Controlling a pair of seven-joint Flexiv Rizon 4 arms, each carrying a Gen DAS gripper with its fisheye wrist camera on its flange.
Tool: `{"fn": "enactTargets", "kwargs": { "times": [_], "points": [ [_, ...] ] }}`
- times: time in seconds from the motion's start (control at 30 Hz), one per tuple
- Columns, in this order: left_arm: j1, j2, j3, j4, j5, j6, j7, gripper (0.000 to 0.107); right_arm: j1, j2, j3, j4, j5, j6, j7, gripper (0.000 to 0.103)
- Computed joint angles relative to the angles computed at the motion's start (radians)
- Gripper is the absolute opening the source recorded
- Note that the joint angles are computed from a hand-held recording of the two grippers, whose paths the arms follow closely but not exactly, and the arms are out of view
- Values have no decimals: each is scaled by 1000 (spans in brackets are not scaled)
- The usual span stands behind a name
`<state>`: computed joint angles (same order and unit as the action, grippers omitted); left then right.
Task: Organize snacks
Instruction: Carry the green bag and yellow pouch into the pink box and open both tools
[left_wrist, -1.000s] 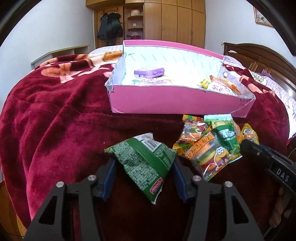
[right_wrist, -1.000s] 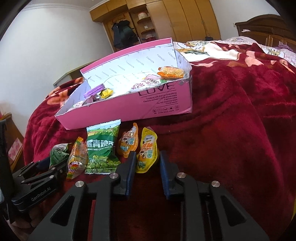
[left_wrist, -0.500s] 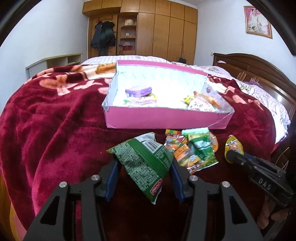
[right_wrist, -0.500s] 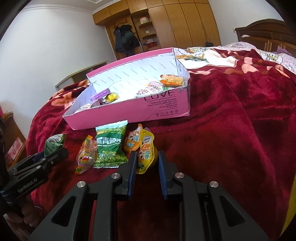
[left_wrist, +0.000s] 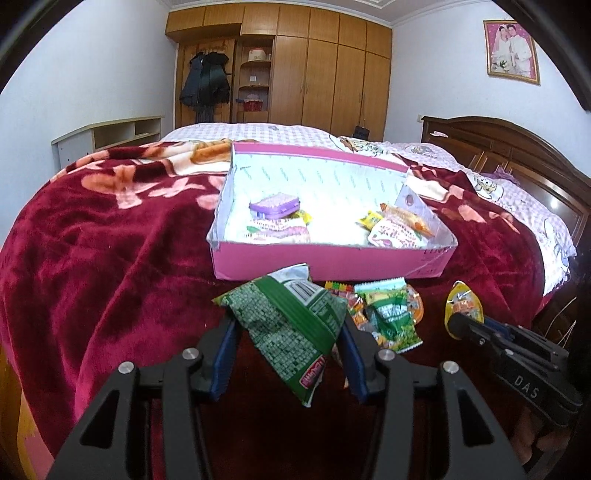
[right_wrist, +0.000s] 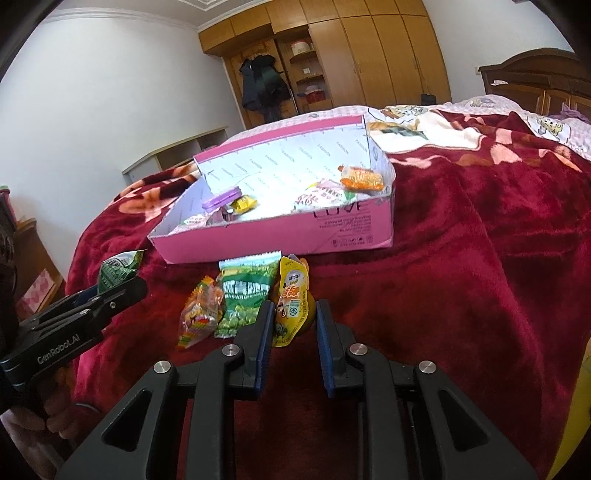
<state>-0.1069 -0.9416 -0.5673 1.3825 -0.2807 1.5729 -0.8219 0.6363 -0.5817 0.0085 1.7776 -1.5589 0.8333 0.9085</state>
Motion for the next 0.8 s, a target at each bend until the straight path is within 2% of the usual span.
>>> {"fn": "enactTargets", "kwargs": {
  "times": [0.2, 0.47, 0.6, 0.8],
  "points": [
    [-28, -18, 6, -72, -15, -41, 12, 53, -10, 24, 0, 14, -17, -11, 2, 24],
    [-111, -58, 58, -217, -63, -128, 46, 53, -39, 52, 9, 24, -47, -12, 4, 24],
    [-157, -83, 96, -291, -88, -163, 55, 53, -51, 55, 12, 22, -55, -4, 0, 24],
    [-236, -140, 177, -440, -112, -266, 43, 53, -63, 56, 12, 20, -62, 8, 2, 24]
  ]
}}
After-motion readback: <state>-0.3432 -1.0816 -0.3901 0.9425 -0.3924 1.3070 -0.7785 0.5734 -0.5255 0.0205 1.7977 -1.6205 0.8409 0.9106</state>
